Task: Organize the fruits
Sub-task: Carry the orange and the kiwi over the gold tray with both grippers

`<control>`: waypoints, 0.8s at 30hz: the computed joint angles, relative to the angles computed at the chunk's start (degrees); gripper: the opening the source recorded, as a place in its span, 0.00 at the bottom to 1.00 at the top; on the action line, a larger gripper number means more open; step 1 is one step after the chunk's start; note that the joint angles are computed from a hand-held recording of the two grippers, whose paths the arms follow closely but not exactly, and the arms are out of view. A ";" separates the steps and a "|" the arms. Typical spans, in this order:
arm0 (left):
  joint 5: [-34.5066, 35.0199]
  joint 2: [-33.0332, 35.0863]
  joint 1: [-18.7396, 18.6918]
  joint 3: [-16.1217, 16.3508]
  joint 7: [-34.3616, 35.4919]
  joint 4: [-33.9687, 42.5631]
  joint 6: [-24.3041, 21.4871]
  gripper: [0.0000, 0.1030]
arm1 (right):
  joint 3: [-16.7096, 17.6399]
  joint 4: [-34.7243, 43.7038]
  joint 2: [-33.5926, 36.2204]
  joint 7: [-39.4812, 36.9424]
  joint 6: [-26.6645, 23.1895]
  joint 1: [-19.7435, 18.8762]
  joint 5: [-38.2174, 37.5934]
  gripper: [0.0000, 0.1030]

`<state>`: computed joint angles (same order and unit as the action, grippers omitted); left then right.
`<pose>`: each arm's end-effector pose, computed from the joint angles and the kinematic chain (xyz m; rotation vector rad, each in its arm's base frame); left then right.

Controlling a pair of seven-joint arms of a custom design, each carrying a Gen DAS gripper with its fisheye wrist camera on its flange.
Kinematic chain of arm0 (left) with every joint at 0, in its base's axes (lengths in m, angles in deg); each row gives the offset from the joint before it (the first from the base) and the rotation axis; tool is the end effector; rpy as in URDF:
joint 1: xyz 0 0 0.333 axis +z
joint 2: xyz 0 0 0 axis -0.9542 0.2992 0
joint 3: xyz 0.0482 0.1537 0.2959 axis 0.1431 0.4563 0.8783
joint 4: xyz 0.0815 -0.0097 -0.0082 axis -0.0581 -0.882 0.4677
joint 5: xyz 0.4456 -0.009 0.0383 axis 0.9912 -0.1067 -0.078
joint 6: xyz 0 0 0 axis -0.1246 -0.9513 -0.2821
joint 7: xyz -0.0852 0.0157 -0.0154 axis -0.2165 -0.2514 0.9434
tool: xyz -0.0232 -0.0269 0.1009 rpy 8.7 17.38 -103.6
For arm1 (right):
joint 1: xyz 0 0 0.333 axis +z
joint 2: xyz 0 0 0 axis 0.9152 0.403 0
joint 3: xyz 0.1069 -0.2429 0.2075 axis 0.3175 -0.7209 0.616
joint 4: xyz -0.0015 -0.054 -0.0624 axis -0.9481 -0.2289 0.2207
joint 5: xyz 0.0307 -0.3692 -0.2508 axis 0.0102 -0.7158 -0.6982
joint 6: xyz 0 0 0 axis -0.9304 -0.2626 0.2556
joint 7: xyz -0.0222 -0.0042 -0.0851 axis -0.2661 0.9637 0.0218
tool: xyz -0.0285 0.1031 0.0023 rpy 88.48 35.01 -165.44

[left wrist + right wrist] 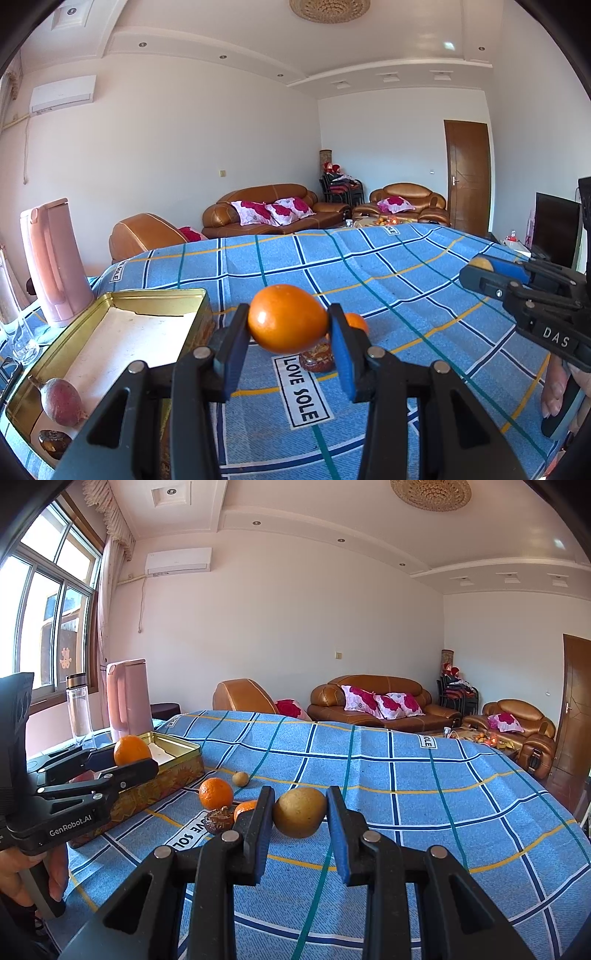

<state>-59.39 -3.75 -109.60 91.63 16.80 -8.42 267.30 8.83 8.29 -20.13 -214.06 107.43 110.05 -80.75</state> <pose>0.6959 -0.3050 0.4971 -1.1680 1.7499 -1.2046 0.6278 0.5292 0.4758 -1.5032 1.3095 -0.9814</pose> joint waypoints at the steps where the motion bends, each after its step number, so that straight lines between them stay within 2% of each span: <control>1: -0.02 -0.02 0.12 -0.11 -0.04 0.01 -0.05 0.42 | -0.09 -0.04 -0.03 0.23 -0.06 0.07 -0.21 0.29; 5: 0.04 0.07 0.55 -0.46 -0.15 0.15 0.08 0.42 | -0.24 -0.33 -0.27 1.24 -0.21 0.26 -1.29 0.29; 11: -0.72 0.14 -1.17 1.63 -0.05 0.14 -0.38 0.42 | 0.28 0.18 0.05 1.09 -0.40 0.09 -2.10 0.29; 15: -0.36 -0.10 -0.82 1.60 -0.60 -0.10 -0.61 0.42 | 0.39 1.48 0.97 -0.59 -0.34 0.06 -0.74 0.29; 24: 0.24 -0.30 -2.59 4.53 -2.24 -0.85 -0.88 0.42 | -0.79 6.84 4.88 -6.53 1.25 1.14 4.68 0.29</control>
<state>-59.15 -4.04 -112.19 96.16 14.57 -9.27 266.42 8.04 15.13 -15.24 -220.59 108.68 111.19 -76.07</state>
